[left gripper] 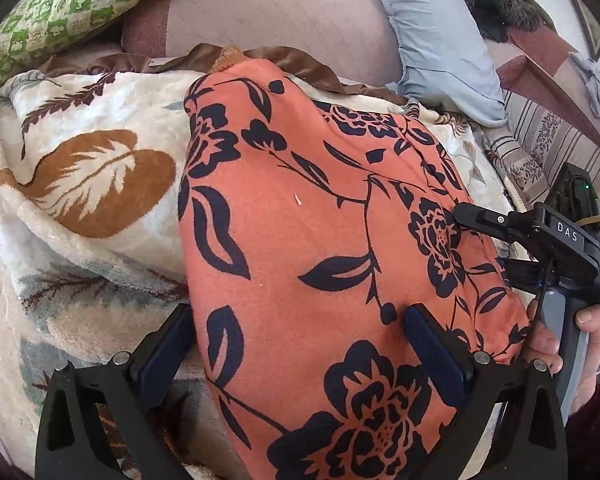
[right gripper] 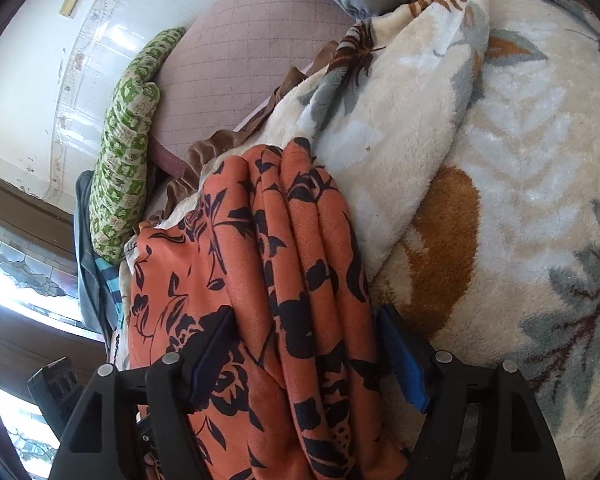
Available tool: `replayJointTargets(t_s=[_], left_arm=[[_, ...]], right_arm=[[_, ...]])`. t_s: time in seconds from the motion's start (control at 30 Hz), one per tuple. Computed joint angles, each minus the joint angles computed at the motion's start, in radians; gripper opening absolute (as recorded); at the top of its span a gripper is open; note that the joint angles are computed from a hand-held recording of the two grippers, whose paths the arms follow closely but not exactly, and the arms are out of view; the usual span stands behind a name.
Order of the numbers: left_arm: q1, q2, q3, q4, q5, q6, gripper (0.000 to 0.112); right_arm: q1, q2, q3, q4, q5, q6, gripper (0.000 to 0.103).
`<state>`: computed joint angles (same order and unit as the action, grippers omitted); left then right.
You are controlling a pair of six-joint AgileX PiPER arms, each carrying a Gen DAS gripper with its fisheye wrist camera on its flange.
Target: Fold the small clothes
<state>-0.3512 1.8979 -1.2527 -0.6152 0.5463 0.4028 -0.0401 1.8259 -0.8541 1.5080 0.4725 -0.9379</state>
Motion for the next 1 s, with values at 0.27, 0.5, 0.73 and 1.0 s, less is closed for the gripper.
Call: replayJointTargets(t_s=[0.27, 0.5, 0.73, 1.0], left_arm=[[0.01, -0.02, 0.031, -0.09, -0.024, 0.084, 0.093], [0.009, -0.052, 0.06, -0.053, -0.057, 0.047, 0.081], [0.012, -0.01, 0.015, -0.038, -0.005, 0.01, 0.091], [-0.021, -0.027, 0.041, 0.018, -0.068, -0.01, 0.08]], right_arm=[[0.074, -0.014, -0.025, -0.128, -0.036, 0.119, 0.067], [0.123, -0.068, -0.002, -0.192, -0.113, 0.215, 0.042], [0.095, -0.025, -0.018, -0.156, -0.063, 0.217, 0.048], [0.094, 0.006, -0.025, -0.119, -0.048, 0.182, 0.063]])
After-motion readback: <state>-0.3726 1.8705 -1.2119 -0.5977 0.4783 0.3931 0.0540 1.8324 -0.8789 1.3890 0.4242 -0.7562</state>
